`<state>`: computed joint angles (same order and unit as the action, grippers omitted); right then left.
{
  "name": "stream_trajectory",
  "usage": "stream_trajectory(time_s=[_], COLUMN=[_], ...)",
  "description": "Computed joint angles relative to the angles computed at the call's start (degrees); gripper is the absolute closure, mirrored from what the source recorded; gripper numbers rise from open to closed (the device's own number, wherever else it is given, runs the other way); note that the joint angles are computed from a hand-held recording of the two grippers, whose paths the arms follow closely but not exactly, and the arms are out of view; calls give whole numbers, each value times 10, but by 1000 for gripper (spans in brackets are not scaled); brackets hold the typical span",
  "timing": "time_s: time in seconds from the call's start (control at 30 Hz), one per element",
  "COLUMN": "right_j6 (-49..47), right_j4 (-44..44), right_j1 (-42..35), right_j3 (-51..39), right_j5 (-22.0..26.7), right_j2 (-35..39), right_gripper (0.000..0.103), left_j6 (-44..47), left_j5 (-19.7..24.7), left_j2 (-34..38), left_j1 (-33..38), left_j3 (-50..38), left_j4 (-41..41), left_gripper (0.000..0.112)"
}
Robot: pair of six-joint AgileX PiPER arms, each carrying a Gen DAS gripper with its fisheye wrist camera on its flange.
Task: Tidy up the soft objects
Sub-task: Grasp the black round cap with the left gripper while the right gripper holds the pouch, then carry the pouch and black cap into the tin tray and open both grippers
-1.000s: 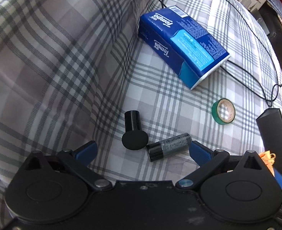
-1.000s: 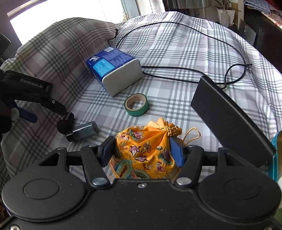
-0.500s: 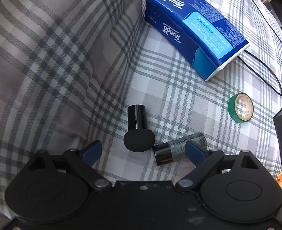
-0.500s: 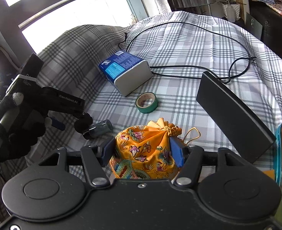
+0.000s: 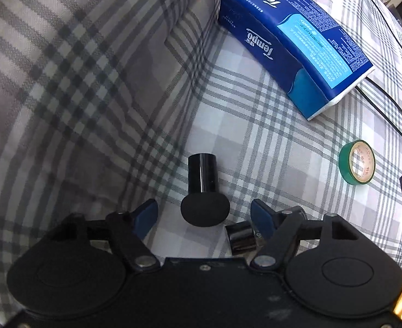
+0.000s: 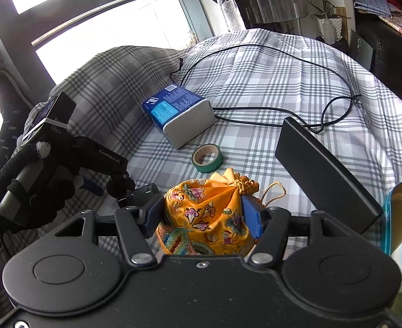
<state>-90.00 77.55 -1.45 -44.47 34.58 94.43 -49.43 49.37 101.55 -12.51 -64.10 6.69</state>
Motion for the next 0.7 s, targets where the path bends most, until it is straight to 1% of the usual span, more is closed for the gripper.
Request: stream_trajectory(time_s=[0.1, 0.13, 0.17, 0.23, 0.33, 0.4, 0.53, 0.7], right_j6=[-2, -4, -8, -15, -17, -16, -14, -21], right_j4=[2, 2, 4, 7, 6, 6, 5, 10], right_j1=[-4, -4, -3, -3, -5, -5, -6, -9], right_j3=[0, 1, 3, 5, 6, 6, 5, 7], right_j5=[5, 5, 4, 4, 6, 5, 4, 2], right_j2=[-1, -2, -3, -4, -5, -5, -5, -7], right_gripper=[44, 44, 44, 44, 44, 44, 44, 44], left_j6=[-3, -3, -2, 1, 3, 7, 9, 0], left_j5=[4, 7, 9, 9, 0, -7, -9, -14], left_j2=[6, 10, 11, 14, 19, 15, 4, -1], left_j1=[-3, -4, -3, 2, 6, 9, 6, -1], left_j3=[-1, -3, -3, -2, 3, 8, 14, 12], left_j4=[5, 5, 2, -8, -12, -15, -7, 8], left_gripper=[42, 46, 52, 60, 65, 72, 77, 79])
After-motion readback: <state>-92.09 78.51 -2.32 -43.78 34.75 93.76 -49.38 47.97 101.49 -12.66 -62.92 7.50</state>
